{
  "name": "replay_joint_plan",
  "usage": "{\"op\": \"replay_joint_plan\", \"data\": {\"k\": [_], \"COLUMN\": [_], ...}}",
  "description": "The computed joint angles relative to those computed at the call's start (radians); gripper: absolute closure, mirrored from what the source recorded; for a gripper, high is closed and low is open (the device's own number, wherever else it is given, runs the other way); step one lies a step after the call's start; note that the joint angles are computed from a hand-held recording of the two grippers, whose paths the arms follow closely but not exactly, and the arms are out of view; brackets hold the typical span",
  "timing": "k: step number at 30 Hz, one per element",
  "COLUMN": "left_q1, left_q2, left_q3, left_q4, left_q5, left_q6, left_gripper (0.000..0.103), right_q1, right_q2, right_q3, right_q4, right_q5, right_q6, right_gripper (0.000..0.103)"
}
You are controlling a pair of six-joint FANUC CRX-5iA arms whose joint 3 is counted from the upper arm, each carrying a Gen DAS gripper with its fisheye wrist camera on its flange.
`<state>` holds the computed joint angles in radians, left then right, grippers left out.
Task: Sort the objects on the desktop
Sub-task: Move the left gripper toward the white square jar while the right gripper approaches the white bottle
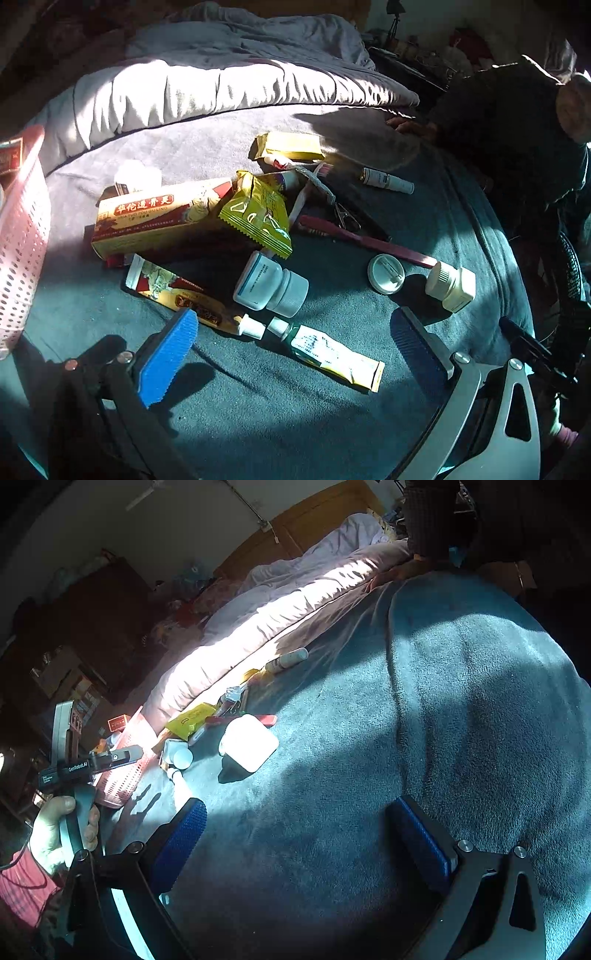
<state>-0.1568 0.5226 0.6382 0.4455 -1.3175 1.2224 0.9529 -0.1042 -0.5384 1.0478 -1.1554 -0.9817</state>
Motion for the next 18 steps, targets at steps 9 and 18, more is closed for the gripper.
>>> {"op": "replay_joint_plan", "data": {"k": [9, 18], "left_q1": [0.029, 0.025], "left_q2": [0.149, 0.233], "left_q3": [0.122, 0.188], "left_q4": [0.115, 0.277], "left_q5": [-0.151, -0.201], "left_q6": [0.584, 0.686], "left_gripper": [0.000, 0.000], "right_q1": [-0.003, -0.025], "right_q2": [-0.002, -0.039], "right_q3": [-0.010, -0.002], "right_q4": [0.022, 0.013], "right_q5": [0.004, 0.063], "right_q6": [-0.020, 0.067], "right_gripper": [0.000, 0.000]}}
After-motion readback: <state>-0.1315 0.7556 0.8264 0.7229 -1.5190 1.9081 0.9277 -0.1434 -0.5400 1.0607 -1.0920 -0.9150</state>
